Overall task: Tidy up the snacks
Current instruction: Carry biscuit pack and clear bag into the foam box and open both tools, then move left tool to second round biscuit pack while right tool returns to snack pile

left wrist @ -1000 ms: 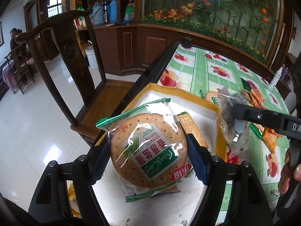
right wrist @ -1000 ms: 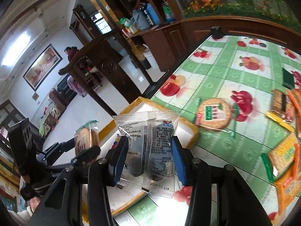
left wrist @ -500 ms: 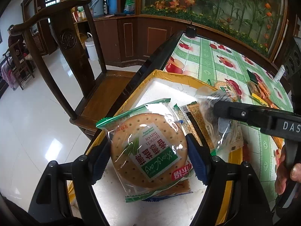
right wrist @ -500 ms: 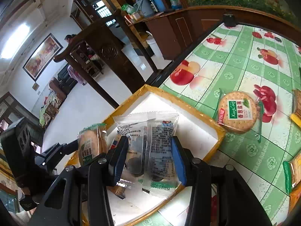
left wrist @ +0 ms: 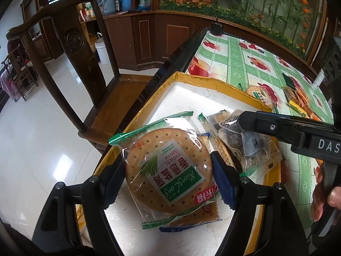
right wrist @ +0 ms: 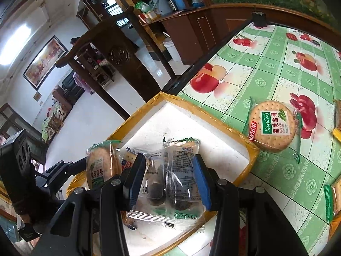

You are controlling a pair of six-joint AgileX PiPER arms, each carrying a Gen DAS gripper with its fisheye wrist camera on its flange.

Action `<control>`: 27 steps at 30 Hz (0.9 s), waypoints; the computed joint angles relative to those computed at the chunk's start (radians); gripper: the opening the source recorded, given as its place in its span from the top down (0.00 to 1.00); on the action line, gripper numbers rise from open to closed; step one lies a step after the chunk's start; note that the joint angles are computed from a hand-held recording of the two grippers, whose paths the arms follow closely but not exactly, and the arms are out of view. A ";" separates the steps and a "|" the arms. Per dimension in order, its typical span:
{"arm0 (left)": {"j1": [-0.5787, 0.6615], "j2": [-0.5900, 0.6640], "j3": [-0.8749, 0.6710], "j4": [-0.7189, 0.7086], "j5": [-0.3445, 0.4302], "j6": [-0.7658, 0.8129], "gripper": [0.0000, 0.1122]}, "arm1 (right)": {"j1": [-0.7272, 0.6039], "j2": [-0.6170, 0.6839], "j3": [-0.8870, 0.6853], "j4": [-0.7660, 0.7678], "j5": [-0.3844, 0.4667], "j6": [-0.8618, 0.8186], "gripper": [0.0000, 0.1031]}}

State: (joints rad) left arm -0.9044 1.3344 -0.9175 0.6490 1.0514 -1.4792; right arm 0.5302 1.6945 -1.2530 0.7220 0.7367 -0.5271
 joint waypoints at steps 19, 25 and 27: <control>0.022 -0.023 -0.029 -0.072 0.025 0.066 0.23 | -0.043 0.003 0.024 0.093 0.078 -0.043 0.41; -0.031 -0.022 -0.073 -0.057 0.063 0.062 0.22 | -0.103 -0.047 0.050 0.203 0.119 -0.139 0.41; -0.037 -0.015 -0.097 -0.066 0.047 0.073 0.22 | -0.151 -0.097 0.077 0.178 0.108 -0.145 0.41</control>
